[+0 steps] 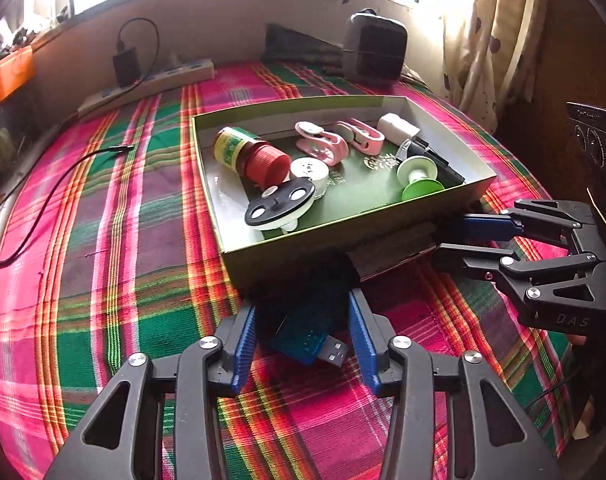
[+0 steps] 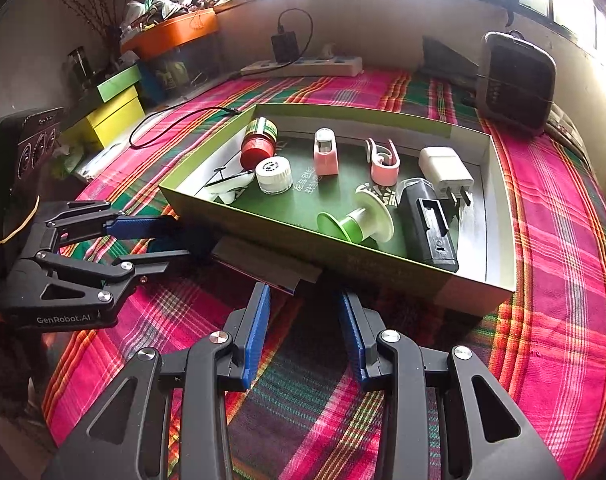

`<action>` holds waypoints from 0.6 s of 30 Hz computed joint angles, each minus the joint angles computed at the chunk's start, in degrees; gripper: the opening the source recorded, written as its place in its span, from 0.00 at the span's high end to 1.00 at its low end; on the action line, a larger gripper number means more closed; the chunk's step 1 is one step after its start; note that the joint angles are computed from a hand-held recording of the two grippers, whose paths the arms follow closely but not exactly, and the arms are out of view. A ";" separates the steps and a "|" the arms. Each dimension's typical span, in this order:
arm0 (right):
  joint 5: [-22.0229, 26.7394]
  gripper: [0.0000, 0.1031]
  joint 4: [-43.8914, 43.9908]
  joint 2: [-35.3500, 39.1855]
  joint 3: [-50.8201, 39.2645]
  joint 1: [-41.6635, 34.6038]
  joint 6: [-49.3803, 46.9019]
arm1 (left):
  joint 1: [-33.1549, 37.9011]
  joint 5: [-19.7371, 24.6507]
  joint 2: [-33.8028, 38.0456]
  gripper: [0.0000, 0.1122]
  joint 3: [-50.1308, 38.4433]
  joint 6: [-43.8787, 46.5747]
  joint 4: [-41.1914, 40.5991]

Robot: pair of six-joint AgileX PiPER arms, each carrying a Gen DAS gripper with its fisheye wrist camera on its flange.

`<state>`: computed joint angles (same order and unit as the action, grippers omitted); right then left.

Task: Organize rigid objects
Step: 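Withdraw both tools and close the left tool on the blue translucent case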

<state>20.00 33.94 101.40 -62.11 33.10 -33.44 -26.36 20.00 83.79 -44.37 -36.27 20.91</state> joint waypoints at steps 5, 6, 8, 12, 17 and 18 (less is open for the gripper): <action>1.18 0.65 -1.54 1.33 -1.59 0.41 0.80 | 1.05 -0.50 -1.46 0.72 1.56 -0.07 -0.50; 1.45 0.65 -1.61 1.48 -1.74 0.55 0.64 | 1.31 -0.69 -1.92 0.72 2.10 -0.13 -0.55; 1.19 0.65 -2.28 1.41 -1.58 1.29 0.49 | 1.68 -0.66 -2.94 0.72 3.07 -1.01 0.00; 1.41 0.65 -1.34 1.07 -1.14 2.38 -1.58 | 2.76 -0.72 -4.52 0.72 4.61 -1.40 0.07; 1.54 0.65 0.16 0.58 -0.27 3.77 -3.99 | 4.42 -1.13 -5.99 0.72 6.21 -0.93 -0.91; 1.61 0.65 0.27 0.56 -0.21 4.03 -4.22 | 4.67 -1.20 -6.16 0.72 6.40 -0.79 -1.13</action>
<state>21.60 34.21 101.96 -62.32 37.13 -37.66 -21.68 18.80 77.63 -37.97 -37.06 19.78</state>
